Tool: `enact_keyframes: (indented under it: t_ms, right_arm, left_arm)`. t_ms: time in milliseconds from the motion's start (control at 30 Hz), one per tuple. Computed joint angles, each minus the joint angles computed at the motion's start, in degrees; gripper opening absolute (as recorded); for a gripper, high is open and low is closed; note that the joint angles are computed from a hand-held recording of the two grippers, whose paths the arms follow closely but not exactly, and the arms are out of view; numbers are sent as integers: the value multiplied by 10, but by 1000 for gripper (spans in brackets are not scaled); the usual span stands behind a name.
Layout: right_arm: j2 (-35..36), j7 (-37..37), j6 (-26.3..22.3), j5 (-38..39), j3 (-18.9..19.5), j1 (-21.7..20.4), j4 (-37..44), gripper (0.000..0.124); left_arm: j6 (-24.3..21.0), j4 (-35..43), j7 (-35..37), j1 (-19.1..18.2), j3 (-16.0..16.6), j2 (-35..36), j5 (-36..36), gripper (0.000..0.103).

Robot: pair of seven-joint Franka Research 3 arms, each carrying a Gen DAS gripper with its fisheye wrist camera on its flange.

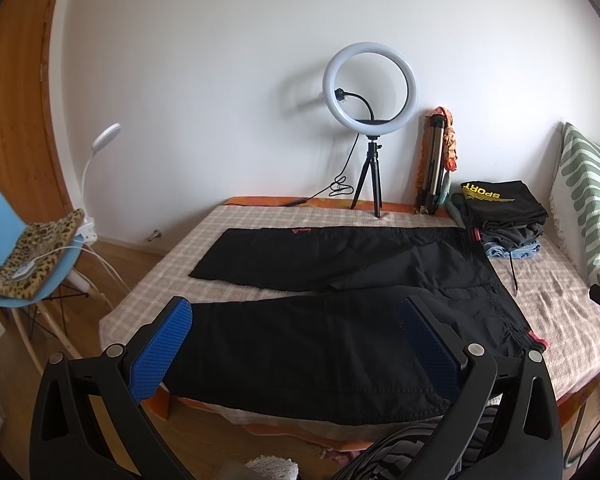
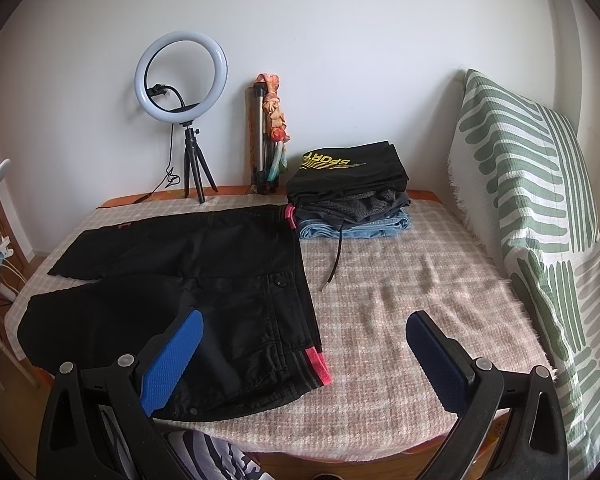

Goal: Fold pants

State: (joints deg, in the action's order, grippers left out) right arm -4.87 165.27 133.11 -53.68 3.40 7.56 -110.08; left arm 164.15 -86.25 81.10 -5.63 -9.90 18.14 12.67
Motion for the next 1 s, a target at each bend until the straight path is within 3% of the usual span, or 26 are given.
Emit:
enact_keyframes:
  t_ms: [467, 633, 1000]
  right_arm:
    - [4, -5, 2, 4, -1, 2, -1, 103]
    - [6, -15, 9, 3, -4, 3, -2, 102]
    - [-2, -42, 37, -5, -7, -5, -26, 97]
  left_arm:
    - [-4, 7, -5, 4, 1, 9, -2, 103]
    - [-15, 14, -25, -5, 19, 17, 25, 103]
    - [-37, 15, 2, 28, 12, 34, 4, 103]
